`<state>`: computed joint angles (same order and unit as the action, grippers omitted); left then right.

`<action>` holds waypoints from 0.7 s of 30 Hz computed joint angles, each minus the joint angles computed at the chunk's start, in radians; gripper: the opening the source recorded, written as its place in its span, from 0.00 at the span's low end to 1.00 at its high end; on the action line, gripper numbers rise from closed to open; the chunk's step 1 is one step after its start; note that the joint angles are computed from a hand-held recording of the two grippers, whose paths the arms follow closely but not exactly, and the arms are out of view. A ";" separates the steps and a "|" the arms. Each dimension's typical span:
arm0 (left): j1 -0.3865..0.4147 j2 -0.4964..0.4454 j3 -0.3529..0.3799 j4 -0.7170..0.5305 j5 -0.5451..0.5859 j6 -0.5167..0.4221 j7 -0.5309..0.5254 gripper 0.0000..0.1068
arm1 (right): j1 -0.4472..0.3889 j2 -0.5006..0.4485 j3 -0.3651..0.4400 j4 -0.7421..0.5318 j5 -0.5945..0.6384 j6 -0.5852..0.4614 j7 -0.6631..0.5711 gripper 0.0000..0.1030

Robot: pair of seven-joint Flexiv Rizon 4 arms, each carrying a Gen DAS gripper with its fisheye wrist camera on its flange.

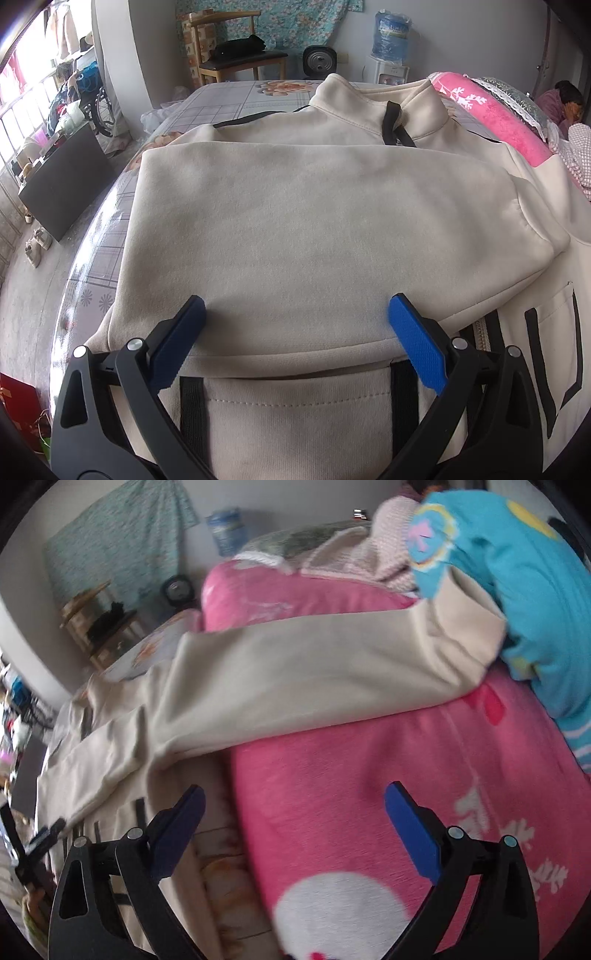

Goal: Fold large clothes
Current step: 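Grasp the sleeve lying on the pink blanket with the right tool and lift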

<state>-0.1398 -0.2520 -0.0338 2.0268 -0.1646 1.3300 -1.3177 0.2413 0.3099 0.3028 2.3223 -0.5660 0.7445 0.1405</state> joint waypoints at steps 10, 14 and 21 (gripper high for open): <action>0.000 0.000 0.000 0.000 0.001 0.000 -0.002 0.90 | -0.131 0.048 -0.031 -0.005 -0.192 -0.123 0.030 0.72; 0.002 0.000 -0.002 0.001 -0.002 0.001 0.002 0.90 | -0.146 -0.005 -0.067 -0.054 -0.286 -0.115 -0.070 0.71; 0.000 -0.001 0.000 0.000 0.001 0.001 -0.002 0.90 | -0.167 -0.090 -0.124 -0.123 -0.235 -0.210 -0.254 0.69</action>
<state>-0.1396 -0.2528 -0.0340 2.0269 -0.1635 1.3315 -1.3194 0.0747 0.2204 0.1784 2.1995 -0.8011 0.5343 -0.1137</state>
